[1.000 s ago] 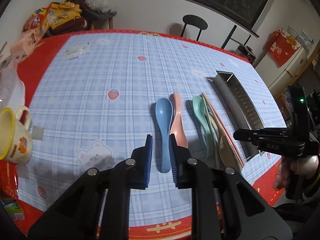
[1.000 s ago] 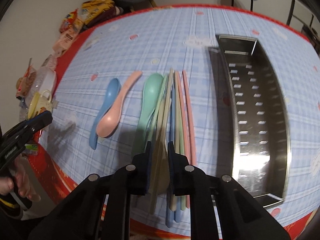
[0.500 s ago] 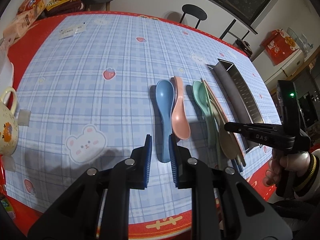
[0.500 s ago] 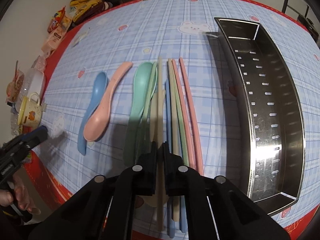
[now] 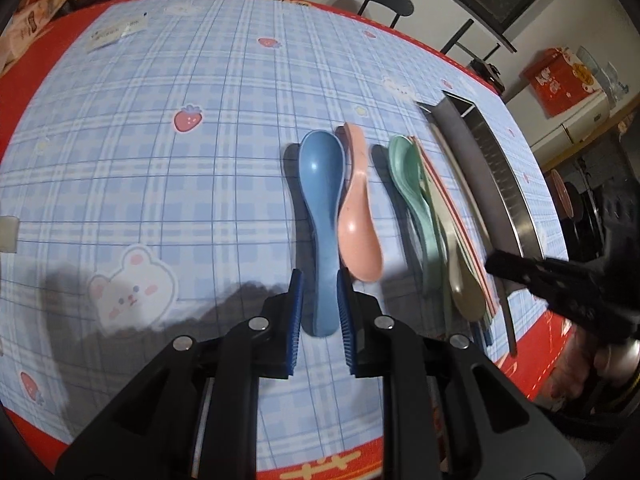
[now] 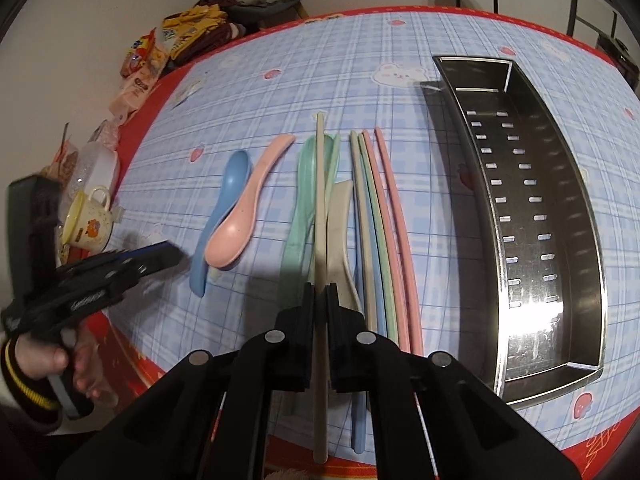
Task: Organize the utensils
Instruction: 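Lift the blue spoon with the left tool and drop it into the steel tray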
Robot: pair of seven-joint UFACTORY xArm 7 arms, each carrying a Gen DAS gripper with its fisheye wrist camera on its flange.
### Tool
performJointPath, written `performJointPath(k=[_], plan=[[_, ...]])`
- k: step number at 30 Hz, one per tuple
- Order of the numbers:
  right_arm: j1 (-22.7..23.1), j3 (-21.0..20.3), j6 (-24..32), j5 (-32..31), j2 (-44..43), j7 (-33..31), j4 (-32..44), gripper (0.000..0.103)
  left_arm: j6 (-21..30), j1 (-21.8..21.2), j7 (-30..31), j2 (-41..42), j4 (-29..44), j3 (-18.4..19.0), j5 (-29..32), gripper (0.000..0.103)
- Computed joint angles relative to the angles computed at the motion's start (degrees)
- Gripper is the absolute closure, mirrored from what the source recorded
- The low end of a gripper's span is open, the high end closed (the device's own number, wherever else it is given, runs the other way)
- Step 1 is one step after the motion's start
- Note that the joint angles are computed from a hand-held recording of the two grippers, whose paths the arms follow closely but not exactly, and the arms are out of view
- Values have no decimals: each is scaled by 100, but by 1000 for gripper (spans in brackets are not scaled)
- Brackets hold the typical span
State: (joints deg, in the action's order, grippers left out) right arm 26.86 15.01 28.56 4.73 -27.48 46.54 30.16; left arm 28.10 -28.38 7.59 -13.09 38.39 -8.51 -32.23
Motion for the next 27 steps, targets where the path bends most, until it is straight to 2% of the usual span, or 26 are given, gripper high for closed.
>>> performJointPath(k=[4,12,17,22,24,27], plan=[[-37,-4,14,-24,-183,51,-110,97,-43,-5,169,348,247,89,-444,83],[-54,-15,126,3,-394,150,-276,97,3,197,430,773,522,-12,-1182,83],[-41,-18,127,-15,-380,108,-268,97,152,294,886,926,605,-56,-2108,83],[-42,-36,135,12,-414,118,-302,97,224,335,1059,1004,648,-172,-2244,83],[-28,-56,138,40,-399,103,-294,97,251,338,995,1052,680,-216,-2165,90],[22,-108,142,106,-338,9,-259,97,237,328,827,1082,704,-284,-1906,92]])
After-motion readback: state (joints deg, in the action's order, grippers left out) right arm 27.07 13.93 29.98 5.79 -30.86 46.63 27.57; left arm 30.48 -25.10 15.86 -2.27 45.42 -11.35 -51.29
